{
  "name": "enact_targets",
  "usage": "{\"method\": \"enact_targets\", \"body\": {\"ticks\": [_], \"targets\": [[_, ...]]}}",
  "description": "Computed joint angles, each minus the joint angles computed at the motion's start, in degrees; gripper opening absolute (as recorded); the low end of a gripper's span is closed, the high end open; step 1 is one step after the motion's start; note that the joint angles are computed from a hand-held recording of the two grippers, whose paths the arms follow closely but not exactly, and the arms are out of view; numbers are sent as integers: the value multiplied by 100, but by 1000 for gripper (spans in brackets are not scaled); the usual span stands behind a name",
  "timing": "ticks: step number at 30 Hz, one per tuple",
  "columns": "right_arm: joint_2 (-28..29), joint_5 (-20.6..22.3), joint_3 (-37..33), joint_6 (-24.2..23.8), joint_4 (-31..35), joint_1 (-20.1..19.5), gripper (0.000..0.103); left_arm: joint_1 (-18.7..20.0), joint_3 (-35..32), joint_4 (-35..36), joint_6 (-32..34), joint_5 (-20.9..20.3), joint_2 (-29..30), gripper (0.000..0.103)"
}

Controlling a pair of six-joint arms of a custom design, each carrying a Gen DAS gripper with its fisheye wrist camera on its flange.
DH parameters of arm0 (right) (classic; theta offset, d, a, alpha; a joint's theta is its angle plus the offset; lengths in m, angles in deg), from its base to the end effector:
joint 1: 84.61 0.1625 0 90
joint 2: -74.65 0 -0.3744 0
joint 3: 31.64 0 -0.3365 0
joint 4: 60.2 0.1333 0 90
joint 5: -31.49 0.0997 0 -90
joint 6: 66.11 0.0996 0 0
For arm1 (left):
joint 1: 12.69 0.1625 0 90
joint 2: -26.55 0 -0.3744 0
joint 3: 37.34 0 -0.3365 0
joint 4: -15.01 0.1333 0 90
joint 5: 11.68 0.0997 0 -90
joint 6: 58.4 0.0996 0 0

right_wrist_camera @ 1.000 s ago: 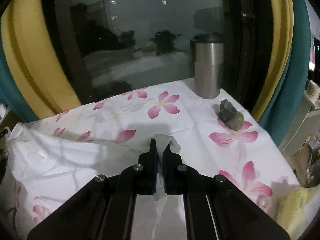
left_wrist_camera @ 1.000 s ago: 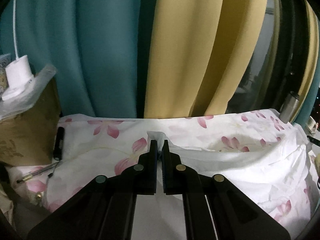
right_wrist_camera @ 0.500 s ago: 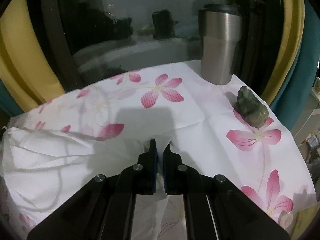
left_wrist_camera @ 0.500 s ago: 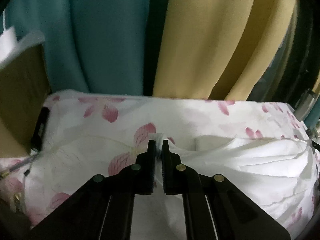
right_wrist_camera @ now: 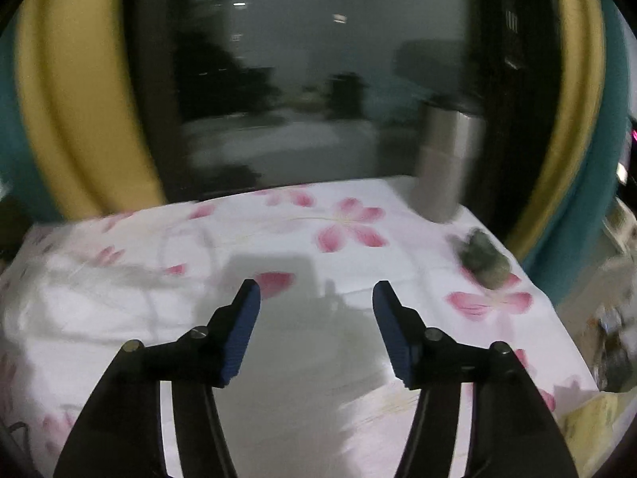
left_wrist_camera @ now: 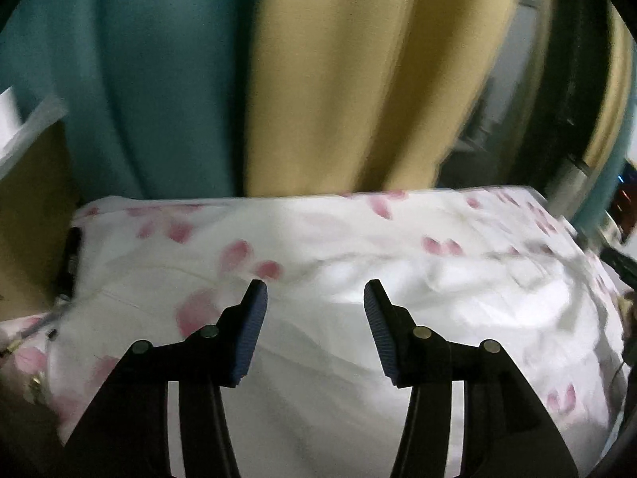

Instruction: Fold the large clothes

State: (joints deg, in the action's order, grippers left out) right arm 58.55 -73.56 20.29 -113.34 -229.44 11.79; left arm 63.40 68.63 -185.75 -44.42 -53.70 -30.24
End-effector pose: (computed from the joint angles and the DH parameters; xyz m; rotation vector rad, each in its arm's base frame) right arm 0.1927 -0.7543 0.0680 1.0179 -2.3073 0.8234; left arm 0.0735 -0.5654 0.2771 -0.0333 2.1034 -1.2111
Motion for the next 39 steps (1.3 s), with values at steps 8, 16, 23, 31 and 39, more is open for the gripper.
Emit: {"method": "enact_targets", "body": {"ticks": [8,16,23,31,39], "targets": [[-547,553,1663,-717,-480,140,61,-343,401,7,41,-698,368,54],[-637,397,2164,-797,-318,149,61,-539,380,74,302,-883,795,54],[-443,66,2036,-1160,-464,215,61,-696,376,88,782,-659,880,54],[-303,108,1840,-1513,-594,300,20,-774,317,410,1240,-542,898,54],[-252,360,1529,-1567,-204,342,2,-675,66,849,1218,-558,871,38]]}}
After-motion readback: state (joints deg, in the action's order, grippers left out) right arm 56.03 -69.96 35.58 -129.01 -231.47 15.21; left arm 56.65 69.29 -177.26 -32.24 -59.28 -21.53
